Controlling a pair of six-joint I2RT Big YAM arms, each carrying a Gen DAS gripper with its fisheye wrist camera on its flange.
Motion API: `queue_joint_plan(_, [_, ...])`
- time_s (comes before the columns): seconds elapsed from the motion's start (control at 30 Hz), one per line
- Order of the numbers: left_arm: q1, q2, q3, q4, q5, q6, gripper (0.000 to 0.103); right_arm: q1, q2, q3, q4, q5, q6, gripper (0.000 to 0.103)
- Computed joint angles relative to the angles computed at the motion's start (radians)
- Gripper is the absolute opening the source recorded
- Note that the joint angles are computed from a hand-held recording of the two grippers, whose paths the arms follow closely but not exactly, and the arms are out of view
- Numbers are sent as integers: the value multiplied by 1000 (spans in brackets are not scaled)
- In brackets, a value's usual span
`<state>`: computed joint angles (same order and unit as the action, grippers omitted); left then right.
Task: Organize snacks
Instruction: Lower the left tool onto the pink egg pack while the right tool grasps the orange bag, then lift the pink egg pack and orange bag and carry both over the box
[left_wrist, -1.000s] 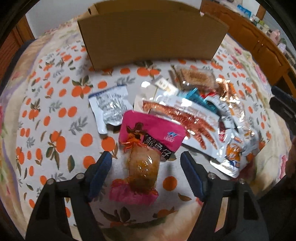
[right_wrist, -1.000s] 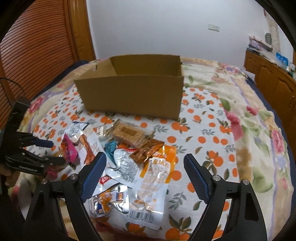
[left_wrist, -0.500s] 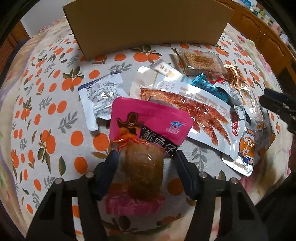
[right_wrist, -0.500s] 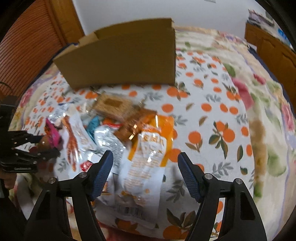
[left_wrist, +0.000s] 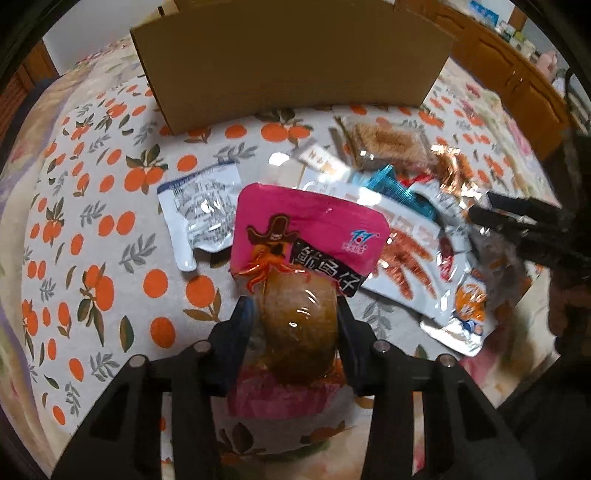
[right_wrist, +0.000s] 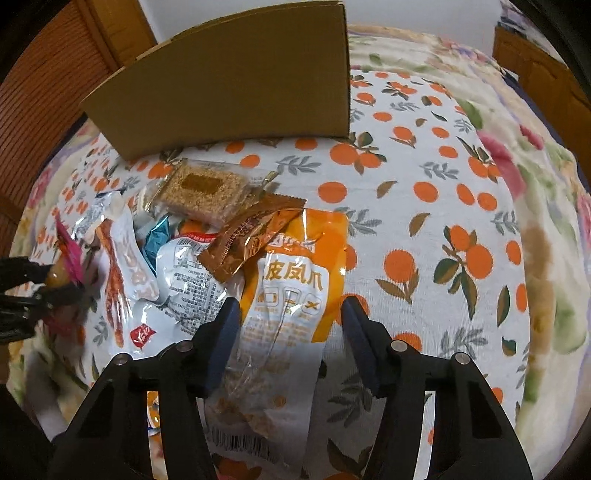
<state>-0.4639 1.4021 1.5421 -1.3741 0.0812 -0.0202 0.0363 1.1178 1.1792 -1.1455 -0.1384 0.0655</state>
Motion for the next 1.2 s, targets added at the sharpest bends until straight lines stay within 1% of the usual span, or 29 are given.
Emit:
queue_joint_plan(0.03, [4, -3, 3, 1, 5, -6, 42, 1, 3, 1, 2, 4, -4, 59])
queue_joint_plan(0.07, [6, -6, 5, 2, 8, -10, 42, 5, 6, 2, 4, 11, -7, 57])
queue_joint_plan(0.13, [12, -15, 9, 9, 11, -14, 42, 21, 9, 6, 1, 57, -19, 51])
queue_joint_plan(0.17, [12, -17, 13, 12, 11, -17, 42, 19, 11, 8, -4, 57, -18, 46])
queue_joint_plan(0.27, [10, -15, 30, 26, 21, -29, 42, -10, 14, 20, -25, 26, 4, 40])
queue_joint_plan(0.33, [9, -16, 36, 34, 26, -30, 42, -25, 8, 19, -30, 15, 13, 40])
queue_joint_plan(0.6, [-2, -19, 38, 50, 25, -25, 42, -18, 1, 23, -27, 24, 7, 38])
queue_joint_plan(0.8, [-4, -24, 41, 61, 32, -26, 42, -36, -12, 31, -22, 12, 21, 38])
queue_joint_plan(1.0, [-9, -34, 52, 77, 39, -24, 42, -32, -28, 44, -17, 29, 25, 38])
queue_joint_plan(1.2, [-12, -47, 65, 101, 47, -25, 43, -33, -45, 57, 7, 43, 23, 38])
